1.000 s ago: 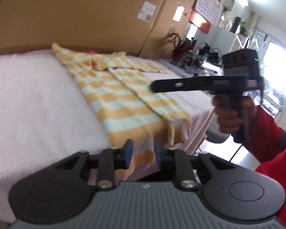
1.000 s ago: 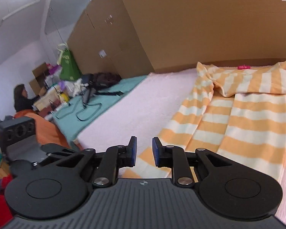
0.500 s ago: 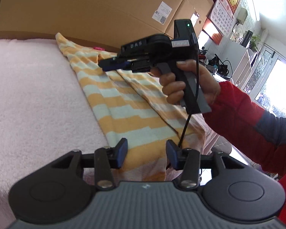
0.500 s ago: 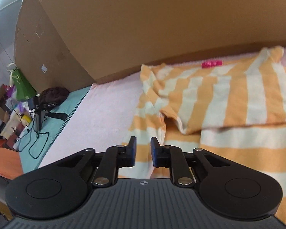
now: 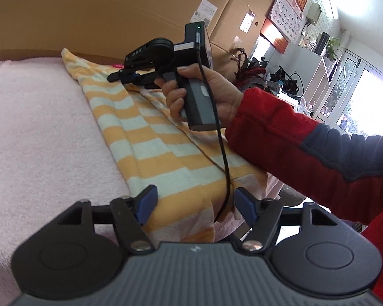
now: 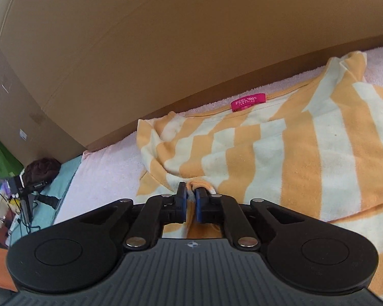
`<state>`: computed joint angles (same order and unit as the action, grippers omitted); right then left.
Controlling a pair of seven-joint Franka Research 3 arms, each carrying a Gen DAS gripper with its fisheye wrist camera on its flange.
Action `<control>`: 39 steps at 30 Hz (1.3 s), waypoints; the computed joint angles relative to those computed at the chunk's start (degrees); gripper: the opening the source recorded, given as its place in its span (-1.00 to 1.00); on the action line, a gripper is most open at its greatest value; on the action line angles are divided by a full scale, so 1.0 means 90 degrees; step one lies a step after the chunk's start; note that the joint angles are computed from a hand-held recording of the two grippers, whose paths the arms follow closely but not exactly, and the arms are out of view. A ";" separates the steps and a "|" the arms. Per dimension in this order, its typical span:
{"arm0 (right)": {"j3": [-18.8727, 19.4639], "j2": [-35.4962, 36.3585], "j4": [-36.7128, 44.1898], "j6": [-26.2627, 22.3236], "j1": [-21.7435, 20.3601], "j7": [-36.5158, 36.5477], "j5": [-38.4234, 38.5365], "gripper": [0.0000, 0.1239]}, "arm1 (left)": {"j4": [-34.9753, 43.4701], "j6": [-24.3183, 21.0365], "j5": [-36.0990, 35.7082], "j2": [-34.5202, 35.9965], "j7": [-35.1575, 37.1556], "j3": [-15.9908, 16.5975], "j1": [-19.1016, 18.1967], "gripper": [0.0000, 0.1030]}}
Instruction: Fold clothes
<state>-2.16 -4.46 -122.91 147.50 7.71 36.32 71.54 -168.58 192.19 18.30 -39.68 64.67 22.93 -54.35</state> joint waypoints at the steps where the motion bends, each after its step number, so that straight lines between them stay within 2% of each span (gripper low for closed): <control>1: 0.0005 -0.0063 -0.0014 -0.0072 -0.0018 0.0184 -0.0268 -0.79 | 0.0010 -0.0012 0.0005 0.0001 0.0002 0.0025 -0.0026 0.42; 3: -0.0030 -0.0240 -0.0008 -0.0541 -0.0090 0.0692 -0.1104 -0.57 | 0.0012 -0.0036 0.0015 -0.0014 0.0028 0.0051 -0.0053 0.45; 4: -0.0015 -0.0431 -0.0152 -0.0467 -0.0095 0.0763 -0.1368 -0.53 | 0.0012 -0.0035 0.0019 -0.0018 0.0050 0.0061 -0.0068 0.49; 6: 0.0033 -0.1005 -0.0655 0.0006 -0.0001 0.0265 -0.1466 -0.49 | 0.0014 0.0017 0.0023 0.0000 0.0079 0.0114 -0.0138 0.57; 7: -0.0172 -0.1203 -0.0795 -0.0131 0.0201 -0.0345 -0.1167 -0.50 | 0.0025 0.0036 0.0031 0.0015 0.0084 0.0154 -0.0184 0.62; 8: -0.0214 -0.1381 -0.0894 -0.0421 0.0185 -0.0865 -0.0931 -0.51 | 0.0042 0.0050 0.0042 0.0031 0.0084 0.0201 -0.0235 0.64; 10: -0.0606 -0.1317 -0.0731 -0.1692 0.0373 -0.0987 -0.1022 -0.53 | 0.0076 0.0047 0.0073 0.0053 0.0085 0.0279 -0.0317 0.65; 12: -0.0509 -0.1075 -0.0550 -0.2056 0.0381 -0.0892 -0.1298 -0.61 | 0.0101 -0.0009 0.0090 0.0050 0.0104 0.0303 -0.0347 0.65; 14: -0.0123 -0.0700 -0.0356 -0.1407 0.0313 -0.0686 -0.1610 -0.62 | 0.0103 -0.0035 0.0062 0.0049 0.0117 0.0246 -0.0308 0.62; 15: -0.0084 -0.0430 -0.0152 -0.1243 0.0347 -0.0673 -0.1454 -0.83 | 0.0098 -0.0030 0.0040 0.0061 0.0115 0.0191 -0.0264 0.62; 17: -0.0045 0.0169 0.0435 -0.1161 0.0299 -0.0334 -0.1228 -0.86 | 0.0075 -0.0001 0.0010 0.0102 0.0092 -0.0020 -0.0093 0.62; 19: 0.0117 0.0847 0.1099 -0.0796 0.0267 0.0167 -0.1091 -0.93 | 0.0068 -0.0005 0.0014 0.0119 0.0059 -0.0151 0.0014 0.62; 21: 0.0267 0.1302 0.1568 -0.0703 0.0153 0.0042 -0.0865 -1.00 | 0.0083 -0.0065 0.0028 0.0122 0.0036 -0.0244 0.0084 0.62; 24: 0.0450 0.1489 0.1803 -0.0492 0.0030 0.0169 -0.0787 -1.00 | 0.0113 -0.0227 -0.0006 0.0108 0.0069 -0.0458 0.0219 0.63; 25: 0.0470 0.1365 0.1727 -0.0683 -0.0060 0.0215 -0.0730 -0.99 | 0.0115 -0.0247 -0.0037 0.0121 0.0079 -0.0584 0.0309 0.63; 27: 0.0447 0.1116 0.1578 -0.1083 -0.0190 0.0294 -0.0612 -0.76 | 0.0086 -0.0199 -0.0079 0.0166 0.0093 -0.0828 0.0496 0.65; 28: 0.0474 0.0892 0.1415 -0.1339 -0.0312 0.0045 -0.0541 -0.77 | 0.0075 -0.0153 -0.0078 0.0184 0.0106 -0.0845 0.0514 0.67; 30: 0.0396 0.0659 0.1217 -0.1093 -0.0157 -0.0022 -0.0935 -0.67 | 0.0078 -0.0094 -0.0040 0.0222 0.0119 -0.0782 0.0465 0.72; 32: 0.0427 0.0889 0.1391 -0.0744 -0.0006 0.0355 -0.1458 -0.67 | 0.0152 -0.0191 0.0009 0.0241 0.0140 -0.0713 0.0376 0.80; 34: 0.0462 0.1186 0.1680 -0.0643 0.0036 0.0490 -0.1570 -0.90 | 0.0212 -0.0368 -0.0011 0.0250 0.0172 -0.0996 0.0566 0.80; 35: 0.0465 0.1309 0.1860 -0.0739 0.0014 0.0666 -0.1581 -0.94 | 0.0226 -0.0434 -0.0041 0.0252 0.0184 -0.1181 0.0695 0.80; 36: 0.0486 0.1422 0.1998 -0.0595 0.0031 0.0906 -0.1620 -0.99 | 0.0236 -0.0486 -0.0085 0.0251 0.0185 -0.1342 0.0805 0.80; 38: 0.0531 0.1524 0.2129 -0.0209 0.0090 0.1346 -0.1853 -0.97 | 0.0243 -0.0525 -0.0195 0.0253 0.0184 -0.1493 0.0895 0.80; 39: 0.0499 0.1519 0.2154 -0.0142 0.0127 0.1442 -0.1923 -0.87 | 0.0246 -0.0520 -0.0247 0.0264 0.0187 -0.1508 0.0901 0.80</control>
<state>2.33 9.21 -103.53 146.22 8.85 49.30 54.24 -166.37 187.51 16.08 -37.31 66.35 9.36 -46.24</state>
